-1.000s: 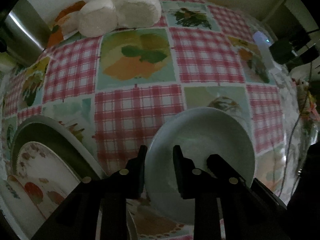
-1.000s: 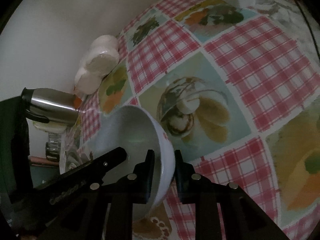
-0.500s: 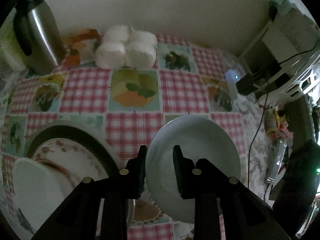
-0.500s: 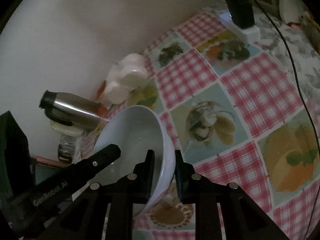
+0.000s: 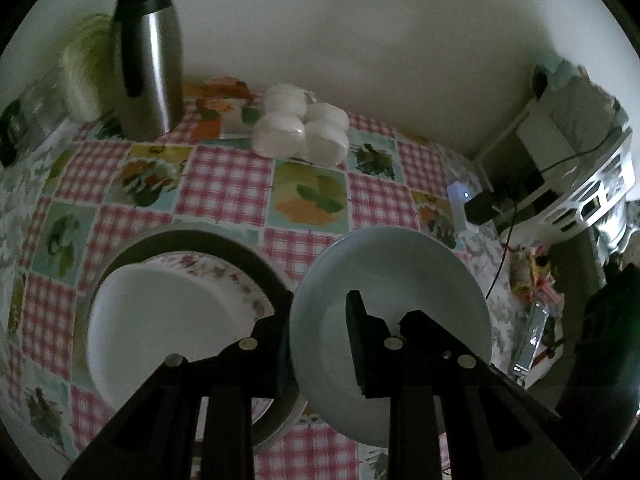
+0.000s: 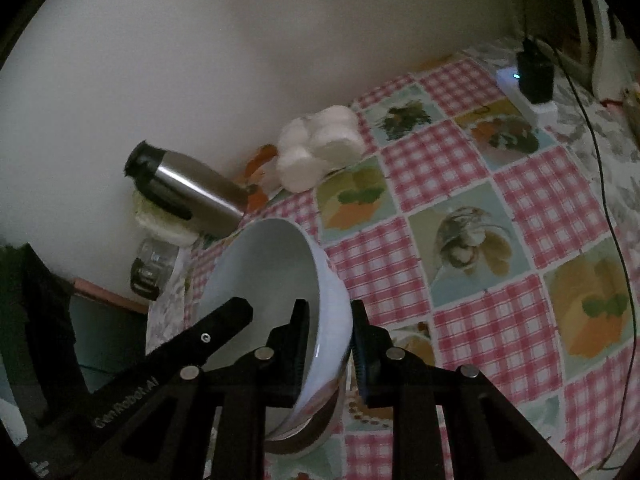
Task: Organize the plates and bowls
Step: 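Lower the small white bowl onto the stacked bowls in the basin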
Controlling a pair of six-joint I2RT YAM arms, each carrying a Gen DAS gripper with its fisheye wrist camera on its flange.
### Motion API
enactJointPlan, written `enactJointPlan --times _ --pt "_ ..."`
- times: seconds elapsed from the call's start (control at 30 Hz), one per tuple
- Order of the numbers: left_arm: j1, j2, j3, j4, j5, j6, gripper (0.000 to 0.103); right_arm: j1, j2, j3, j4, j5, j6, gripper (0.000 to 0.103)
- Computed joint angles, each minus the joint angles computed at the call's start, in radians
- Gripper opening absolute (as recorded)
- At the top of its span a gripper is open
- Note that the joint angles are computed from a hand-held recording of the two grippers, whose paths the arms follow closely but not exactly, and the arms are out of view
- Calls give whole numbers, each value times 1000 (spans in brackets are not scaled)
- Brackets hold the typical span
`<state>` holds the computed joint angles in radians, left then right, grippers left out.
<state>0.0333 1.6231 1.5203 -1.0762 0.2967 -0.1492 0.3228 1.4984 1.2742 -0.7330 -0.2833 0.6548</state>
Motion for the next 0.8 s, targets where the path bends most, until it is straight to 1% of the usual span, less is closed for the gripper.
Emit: enactJointPlan --times 0.13,0.27,0.4,0.63,0.8 --pt "71 -39 -32 -12 48 25 25 63 12 35 -20 33 17 23" --pt "146 -82 -68 -15 68 58 25 129 32 67 -27 54 35 23" --pt "236 -105 -85 -33 115 100 25 199 63 122 -49 100 40 23" --pt "381 -111 -90 -70 186 173 25 290 120 196 -60 129 55 23" --pt "448 -105 -87 -83 215 210 25 341 157 244 -73 155 63 23"
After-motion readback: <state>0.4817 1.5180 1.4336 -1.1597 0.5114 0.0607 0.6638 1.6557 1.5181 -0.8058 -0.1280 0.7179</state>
